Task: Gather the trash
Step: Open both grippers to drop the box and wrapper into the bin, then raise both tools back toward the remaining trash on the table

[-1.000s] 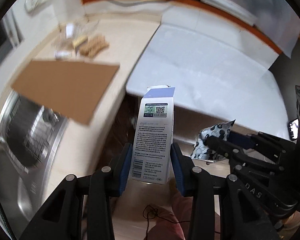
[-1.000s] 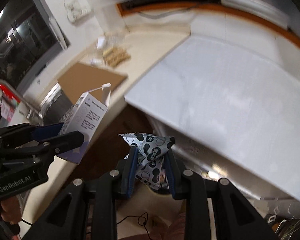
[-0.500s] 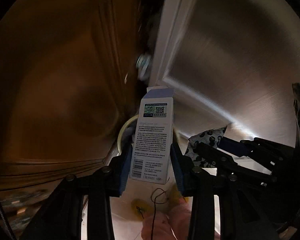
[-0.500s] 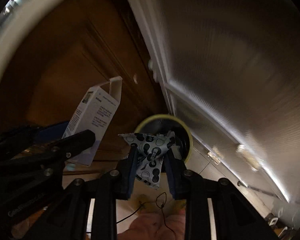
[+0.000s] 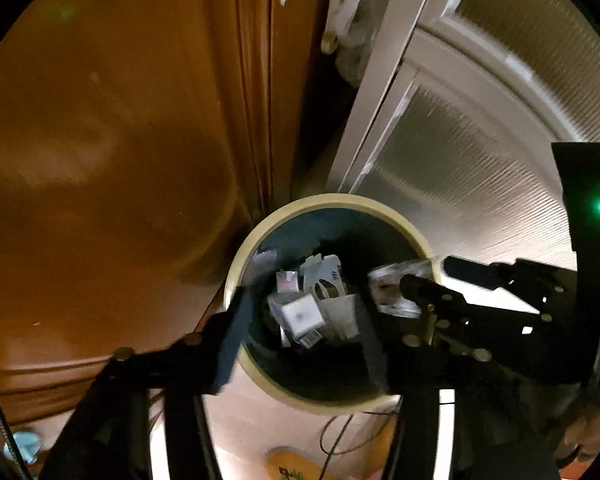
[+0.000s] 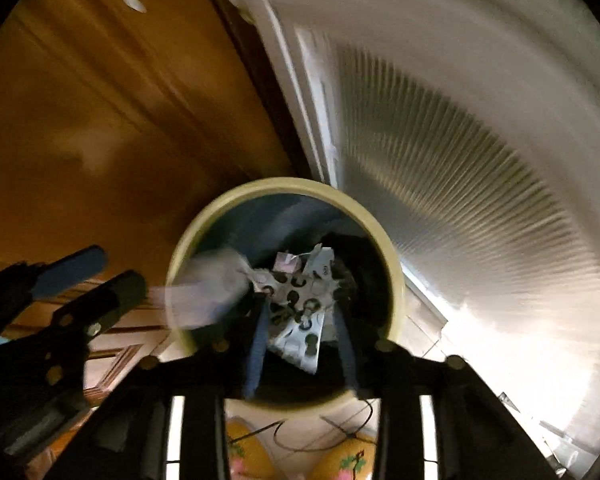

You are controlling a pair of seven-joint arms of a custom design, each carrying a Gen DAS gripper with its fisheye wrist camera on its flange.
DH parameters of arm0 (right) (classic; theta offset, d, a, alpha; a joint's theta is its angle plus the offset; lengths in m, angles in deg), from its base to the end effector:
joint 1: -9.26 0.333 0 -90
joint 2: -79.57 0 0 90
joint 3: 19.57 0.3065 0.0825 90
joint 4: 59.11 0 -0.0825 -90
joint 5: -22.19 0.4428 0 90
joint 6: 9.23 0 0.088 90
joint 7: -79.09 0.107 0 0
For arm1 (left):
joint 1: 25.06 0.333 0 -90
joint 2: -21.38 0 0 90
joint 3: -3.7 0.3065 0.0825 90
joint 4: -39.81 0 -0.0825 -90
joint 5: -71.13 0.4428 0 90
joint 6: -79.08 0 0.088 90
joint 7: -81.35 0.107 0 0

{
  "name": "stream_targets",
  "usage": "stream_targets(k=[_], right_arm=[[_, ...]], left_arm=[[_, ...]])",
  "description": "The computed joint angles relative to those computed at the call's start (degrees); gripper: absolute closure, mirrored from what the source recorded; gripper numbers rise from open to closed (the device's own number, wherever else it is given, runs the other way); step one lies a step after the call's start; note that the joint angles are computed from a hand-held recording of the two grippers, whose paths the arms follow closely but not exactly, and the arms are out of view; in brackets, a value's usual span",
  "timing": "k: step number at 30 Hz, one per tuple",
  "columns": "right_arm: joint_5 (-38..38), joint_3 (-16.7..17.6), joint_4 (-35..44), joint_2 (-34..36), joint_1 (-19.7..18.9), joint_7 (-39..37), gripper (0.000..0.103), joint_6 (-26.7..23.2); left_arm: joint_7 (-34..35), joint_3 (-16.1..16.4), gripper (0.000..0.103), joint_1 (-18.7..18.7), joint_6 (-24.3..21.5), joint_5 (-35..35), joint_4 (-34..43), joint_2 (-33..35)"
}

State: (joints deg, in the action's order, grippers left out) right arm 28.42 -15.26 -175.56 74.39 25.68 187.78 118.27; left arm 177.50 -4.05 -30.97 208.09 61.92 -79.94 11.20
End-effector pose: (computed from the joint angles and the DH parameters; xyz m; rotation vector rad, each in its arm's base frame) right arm 0.5705 0.2204 0.4838 -1.9956 2.0312 -0.0589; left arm 0.5724 -0.1467 0.5063 -1.7986 2.3585 -0.4962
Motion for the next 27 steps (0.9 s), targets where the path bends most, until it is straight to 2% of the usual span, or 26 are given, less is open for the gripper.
stream_targets(k=[1, 6, 14, 21, 27], right_arm=[[-0.40, -0.03, -0.76, 0.02, -0.08, 0.10, 0.043, 1.07], [-1.69, 0.28, -2.87, 0.58, 0.15, 1.26, 0.043, 4.76], [-2.15, 0.31, -4.26, -0.74, 0.30, 1.92, 0.043, 5.14], [-3.50, 0.94, -3.88, -5.77, 0.56, 4.99, 0.043, 2.57], [-4.89, 1.29, -0.11, -9.48, 0.71, 6.13, 0.043, -3.92]], left_arm=[[-0.36, -0.07, 0.046, 0.05, 1.20, 0.21, -0.86, -0.04], [-3.50, -0.46, 0.045, 0.46, 2.58, 2.40, -0.89, 2.08], [-5.21, 0.03, 0.045, 0.99, 3.22, 3.85, -2.09, 0.00], [-6.91, 0.24, 0.045, 0.87, 0.08, 3.40, -0.68, -3.71], [-7.62, 0.72, 0.045, 0.76, -4.31, 2.33, 3.03, -7.69]])
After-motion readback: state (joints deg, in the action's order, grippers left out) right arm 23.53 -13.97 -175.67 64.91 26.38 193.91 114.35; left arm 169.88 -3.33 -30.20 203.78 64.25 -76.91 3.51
